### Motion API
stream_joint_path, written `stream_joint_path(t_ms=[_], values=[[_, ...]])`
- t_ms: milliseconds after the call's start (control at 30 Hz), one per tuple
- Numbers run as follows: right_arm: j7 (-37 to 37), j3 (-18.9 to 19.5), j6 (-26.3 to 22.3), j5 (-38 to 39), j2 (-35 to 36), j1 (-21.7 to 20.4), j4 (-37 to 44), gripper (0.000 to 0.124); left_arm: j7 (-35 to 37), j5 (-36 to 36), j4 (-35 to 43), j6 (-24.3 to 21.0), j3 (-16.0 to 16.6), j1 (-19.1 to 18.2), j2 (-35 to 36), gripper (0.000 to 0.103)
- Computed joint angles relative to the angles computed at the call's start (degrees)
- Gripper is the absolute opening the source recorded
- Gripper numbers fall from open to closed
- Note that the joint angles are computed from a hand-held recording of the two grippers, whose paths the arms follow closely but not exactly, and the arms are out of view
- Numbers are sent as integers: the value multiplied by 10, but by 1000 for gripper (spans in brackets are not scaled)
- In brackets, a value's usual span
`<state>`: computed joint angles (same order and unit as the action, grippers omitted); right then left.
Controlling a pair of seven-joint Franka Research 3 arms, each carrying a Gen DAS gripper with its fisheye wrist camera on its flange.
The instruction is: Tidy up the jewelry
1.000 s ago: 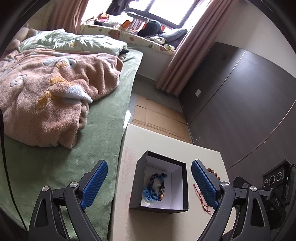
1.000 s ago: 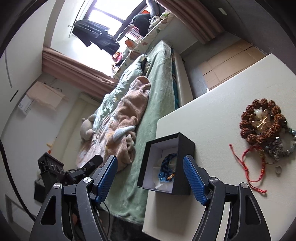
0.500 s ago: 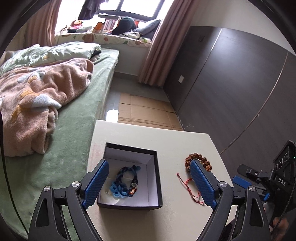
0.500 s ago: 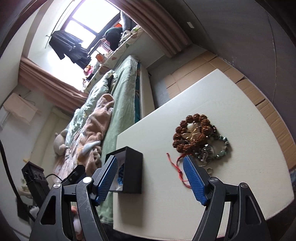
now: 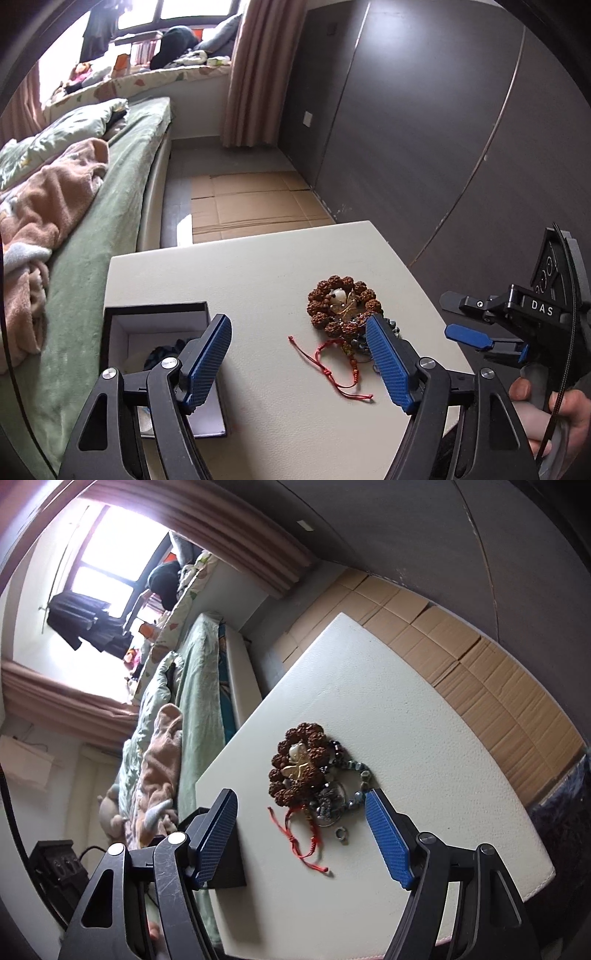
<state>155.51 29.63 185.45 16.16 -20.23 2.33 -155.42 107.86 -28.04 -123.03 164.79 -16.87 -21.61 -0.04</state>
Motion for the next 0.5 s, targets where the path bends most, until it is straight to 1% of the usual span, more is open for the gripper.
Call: stream_joint_path(t_ms=[67, 100, 167, 200, 267, 333, 367, 433, 500], values=[[0, -29, 11, 13, 5, 26, -7, 71, -21, 40, 15, -6, -4, -3, 13, 75], [1, -37, 16, 21, 4, 32, -11, 69, -27, 59, 24, -11, -7, -4, 21, 74], [4, -38, 16, 36, -3, 30, -19, 69, -44, 102, 45, -28, -12, -6, 38, 66], [6, -37, 14, 42, -7, 27, -23, 68, -48, 118, 57, -39, -15, -6, 48, 65], [9, -46, 8, 51, -13, 32, -30, 64, -46, 132, 80, -63, -25, -5, 68, 63], [6, -77, 13, 59, -11, 60, -37, 64, -53, 155, 103, -87, -31, -6, 88, 62], [3, -88, 14, 64, -11, 70, -39, 63, -57, 165, 115, -101, -34, -7, 99, 58], [0, -100, 16, 72, -12, 81, -44, 61, -66, 184, 137, -126, -39, -9, 119, 56], [-7, -115, 24, 80, -14, 95, -49, 61, -72, 200, 154, -141, -42, -11, 135, 56]])
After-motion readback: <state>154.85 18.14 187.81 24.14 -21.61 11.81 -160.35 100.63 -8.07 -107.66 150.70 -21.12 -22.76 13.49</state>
